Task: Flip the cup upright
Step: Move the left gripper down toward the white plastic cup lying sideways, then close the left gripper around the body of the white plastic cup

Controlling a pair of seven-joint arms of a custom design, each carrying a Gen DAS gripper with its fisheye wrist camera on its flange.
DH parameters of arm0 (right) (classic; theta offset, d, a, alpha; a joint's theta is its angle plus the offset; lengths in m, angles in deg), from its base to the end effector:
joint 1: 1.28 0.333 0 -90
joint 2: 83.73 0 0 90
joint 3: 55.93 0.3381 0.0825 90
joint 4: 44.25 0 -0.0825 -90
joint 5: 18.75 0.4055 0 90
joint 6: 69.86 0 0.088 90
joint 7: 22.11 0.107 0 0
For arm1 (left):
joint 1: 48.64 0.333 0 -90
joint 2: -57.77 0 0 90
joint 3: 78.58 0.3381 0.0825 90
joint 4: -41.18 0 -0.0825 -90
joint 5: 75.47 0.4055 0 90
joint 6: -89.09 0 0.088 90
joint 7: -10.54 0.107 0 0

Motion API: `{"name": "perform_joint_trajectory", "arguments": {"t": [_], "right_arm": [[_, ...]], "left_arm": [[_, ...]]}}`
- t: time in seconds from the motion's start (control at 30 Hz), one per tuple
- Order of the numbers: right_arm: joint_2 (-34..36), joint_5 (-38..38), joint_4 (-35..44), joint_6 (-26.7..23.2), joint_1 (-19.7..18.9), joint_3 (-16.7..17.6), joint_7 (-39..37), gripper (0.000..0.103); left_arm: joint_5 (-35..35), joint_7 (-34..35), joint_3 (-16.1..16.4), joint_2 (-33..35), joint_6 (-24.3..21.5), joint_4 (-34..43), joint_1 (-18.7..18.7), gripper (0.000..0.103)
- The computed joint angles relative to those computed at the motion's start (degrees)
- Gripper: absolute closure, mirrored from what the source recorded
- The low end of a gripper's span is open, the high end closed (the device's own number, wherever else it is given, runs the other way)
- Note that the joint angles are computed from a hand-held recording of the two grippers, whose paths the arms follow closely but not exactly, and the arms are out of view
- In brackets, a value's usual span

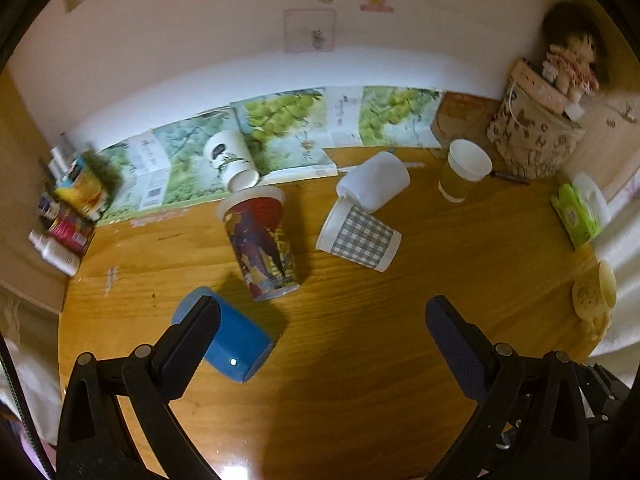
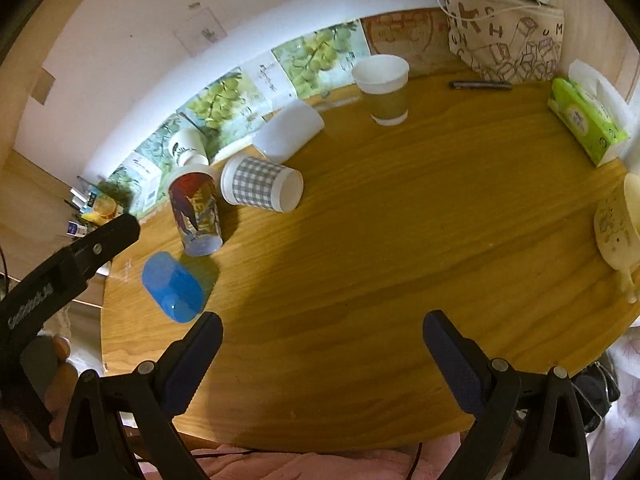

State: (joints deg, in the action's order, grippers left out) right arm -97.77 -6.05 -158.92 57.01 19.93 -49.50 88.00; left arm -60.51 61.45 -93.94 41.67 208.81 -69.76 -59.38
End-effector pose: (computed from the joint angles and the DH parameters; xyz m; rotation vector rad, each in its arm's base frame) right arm 0.4709 0.2618 0.6299 -1.9150 1.8355 0.0013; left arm 0.4684 -0.2367 0.6654 -2.0346 1.7689 -0.4671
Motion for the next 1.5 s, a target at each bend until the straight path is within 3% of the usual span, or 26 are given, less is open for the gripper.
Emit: {"name": "perform_joint_trajectory", "arguments": {"t": [0.27, 0.5, 0.67, 0.93, 1.03, 1.23, 1.5], "right_arm": [[2.24, 2.57, 0.89, -1.22, 0.00, -0.45, 1.45, 0.002], [4.26, 5.84, 1.86, -0.76, 0.03, -1.13, -2.53, 0.002], [5.95, 8.77, 2.94, 1.00, -0.42, -1.72, -5.81, 0.002], [9.97, 12.87, 6.17, 1.04, -1.62, -2.13, -10.13, 0.002], [11.46, 14.69, 7.11, 1.89, -2.12, -2.12, -11.46, 0.002], [13.27, 19.93, 7.87, 4.00, -2.93, -2.02, -15.00, 0.002], [14.59, 22.60, 8.48, 3.61, -3.70, -1.72, -17.02, 0.002]], "left_arm": [[1.25, 6.35, 0.73, 6.61, -2.08, 5.79, -0.41, 0.001], [2.57, 11.13, 1.35, 12.41, -4.82, 12.05, -1.25, 0.001], [0.98, 14.85, 1.96, 17.53, -8.55, 18.79, -2.26, 0.001], [7.07, 18.78, 2.80, 25.11, -13.47, 28.61, -5.26, 0.001], [9.48, 21.21, 3.43, 29.39, -17.21, 33.96, -6.83, 0.001], [8.04, 24.97, 5.24, 37.66, -23.24, 44.58, -8.63, 0.001], [6.98, 26.85, 7.44, 45.00, -27.41, 53.72, -10.30, 0.001]]}}
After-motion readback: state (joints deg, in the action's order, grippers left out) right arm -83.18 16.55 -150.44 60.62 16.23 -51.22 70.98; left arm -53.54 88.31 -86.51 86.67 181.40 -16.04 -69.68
